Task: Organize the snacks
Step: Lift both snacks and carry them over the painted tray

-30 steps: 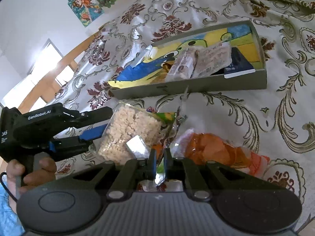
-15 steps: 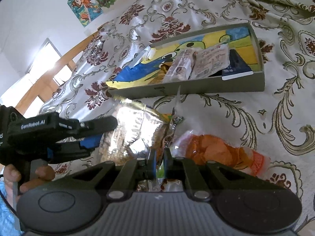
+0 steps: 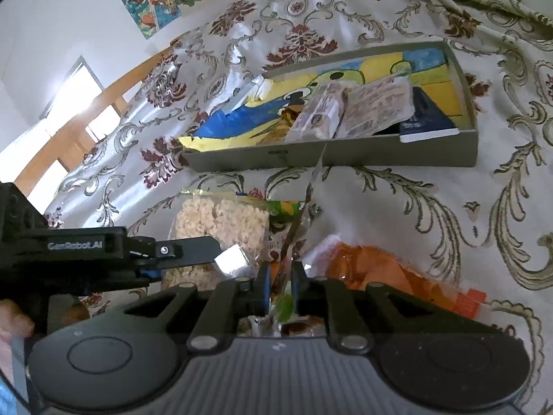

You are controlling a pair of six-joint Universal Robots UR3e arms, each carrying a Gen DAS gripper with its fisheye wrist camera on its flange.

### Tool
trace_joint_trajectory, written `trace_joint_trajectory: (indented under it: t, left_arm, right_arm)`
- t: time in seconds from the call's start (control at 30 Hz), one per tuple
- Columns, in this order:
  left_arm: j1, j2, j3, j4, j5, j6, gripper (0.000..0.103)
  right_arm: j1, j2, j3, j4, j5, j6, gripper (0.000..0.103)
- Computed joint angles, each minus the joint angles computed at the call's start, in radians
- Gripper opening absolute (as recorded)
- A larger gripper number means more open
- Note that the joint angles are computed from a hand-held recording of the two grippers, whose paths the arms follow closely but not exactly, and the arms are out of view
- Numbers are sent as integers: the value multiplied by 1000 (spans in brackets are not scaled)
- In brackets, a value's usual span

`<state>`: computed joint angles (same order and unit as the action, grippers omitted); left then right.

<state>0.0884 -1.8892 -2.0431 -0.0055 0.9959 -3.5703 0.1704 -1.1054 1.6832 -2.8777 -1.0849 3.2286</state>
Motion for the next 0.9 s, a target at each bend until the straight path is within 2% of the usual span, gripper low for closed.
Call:
trace_joint_trajectory:
  t: [0.1, 0.17, 0.3, 0.57, 0.77, 0.9]
  left_arm:
    - [-1, 8, 12, -28, 6, -18, 24]
    - [1, 16, 10, -37, 14, -34, 24]
    - [8, 45, -2, -33, 48, -88, 24]
    - [41, 87, -68, 140, 85, -197, 24]
    - [18, 40, 52, 160, 173, -205, 24]
    - [2, -62, 188, 192, 218, -258, 24]
  right_arm:
    - [11, -6, 5, -13, -23, -9, 13]
    - [16, -14, 20, -46, -43, -12, 7]
    - [19, -24, 33, -78, -57, -20, 7]
    - [13, -41, 82, -204, -40, -10, 7]
    - [-2, -30, 76, -298, -21, 37, 7]
    - [0, 36, -23, -338, -14, 98, 7]
